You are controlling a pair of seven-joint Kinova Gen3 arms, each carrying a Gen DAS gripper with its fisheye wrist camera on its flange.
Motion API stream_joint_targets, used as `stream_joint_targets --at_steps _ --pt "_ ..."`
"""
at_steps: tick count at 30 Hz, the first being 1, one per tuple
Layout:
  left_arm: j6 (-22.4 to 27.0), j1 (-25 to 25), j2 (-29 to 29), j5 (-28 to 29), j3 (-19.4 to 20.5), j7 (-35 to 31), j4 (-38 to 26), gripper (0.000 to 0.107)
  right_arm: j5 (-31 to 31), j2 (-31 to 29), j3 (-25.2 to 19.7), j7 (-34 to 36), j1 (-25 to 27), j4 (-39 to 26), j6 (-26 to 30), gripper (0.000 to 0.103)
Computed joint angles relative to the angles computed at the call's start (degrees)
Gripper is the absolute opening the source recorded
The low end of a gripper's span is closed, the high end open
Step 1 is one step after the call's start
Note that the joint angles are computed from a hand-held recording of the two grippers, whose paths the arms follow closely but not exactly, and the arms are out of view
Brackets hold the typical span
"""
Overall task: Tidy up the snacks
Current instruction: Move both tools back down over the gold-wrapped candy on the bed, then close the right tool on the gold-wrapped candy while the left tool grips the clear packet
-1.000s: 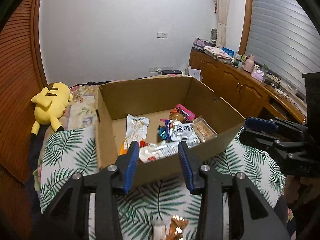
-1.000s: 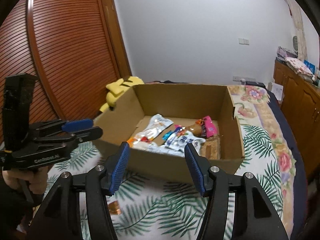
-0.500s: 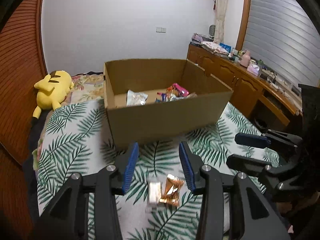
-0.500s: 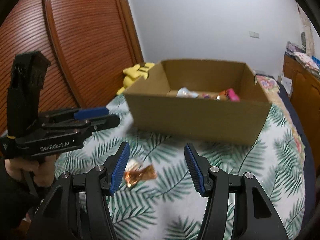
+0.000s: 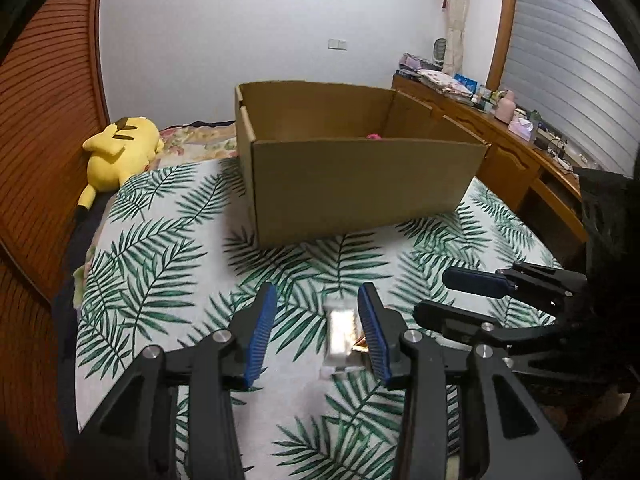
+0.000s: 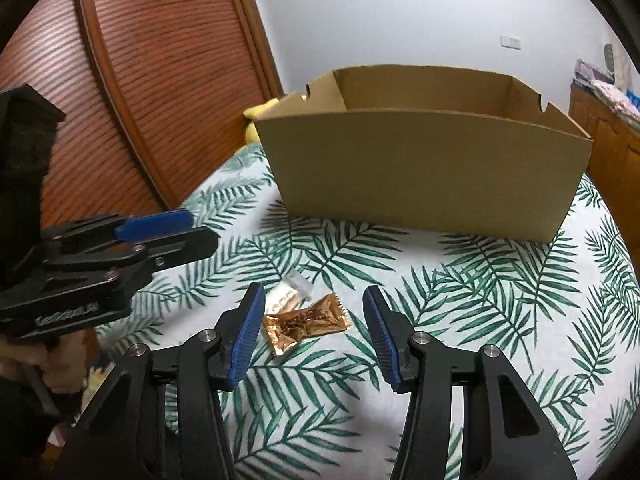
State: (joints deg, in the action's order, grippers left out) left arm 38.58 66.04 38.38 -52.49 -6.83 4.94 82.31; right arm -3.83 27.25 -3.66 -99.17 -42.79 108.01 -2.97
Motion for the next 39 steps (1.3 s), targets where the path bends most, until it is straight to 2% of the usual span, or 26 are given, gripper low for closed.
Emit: stream_joint_targets --at_steps 2,4,8,11,25,30,32,34,35,36,39 --pt "-0.45 -0.11 0.31 0.09 -0.17 0.78 0.62 0.042 -0.22 1.20 0.24 -0.17 -0.40 -1.30 1.12 0.052" --pt "-1.57 -0.38 0.47 0.29 -0.37 1.72 1.38 0.042 -0.58 2.07 2.65 -0.62 -2.51 -2.42 2.00 0.052" --pt "-3.33 -0.60 1.11 0.78 -0.99 2.87 2.16 0.042 -0.39 4.13 2.84 -1.89 -2.50 -5.15 4.19 0.053" --pt "-3.81 -0.59 1.72 1.47 -1.29 2.69 1.96 0.042 0.58 5.00 5.16 -3.57 -4.36 -6.34 5.96 0.055" --pt "-5.69 0.43 1.71 3.00 -3.13 3.20 3.26 0.042 4.81 6.19 4.06 -7.44 -3.52 -8.15 10.66 0.056" --pt "-6.02 0.49 1.78 3.39 -3.21 2.91 3.29 0.042 6.73 6.34 5.50 -9.14 -5.26 -8.74 11.69 0.057" --pt "-6.19 0.37 1.92 3.63 -3.16 2.69 3.16 0.042 7.19 6.37 4.55 -9.17 -4.39 -8.69 11.38 0.051" --pt "-6.40 0.12 2.15 4.02 -3.04 2.21 2.93 0.042 8.24 6.52 5.70 -9.74 -5.54 -8.91 11.76 0.034" --pt "-6.59 0.02 2.32 4.23 -3.02 1.99 2.78 0.042 8.45 6.52 5.33 -9.28 -5.32 -8.78 11.58 0.029" --pt "-6.71 0.00 2.45 4.49 -3.03 1.79 2.68 0.042 8.34 6.51 4.05 -8.48 -4.24 -8.74 11.47 0.018" --pt "-7.04 -0.57 3.07 5.57 -2.62 0.05 1.79 0.042 8.86 6.27 4.50 -8.82 -4.57 -8.12 10.81 0.015"
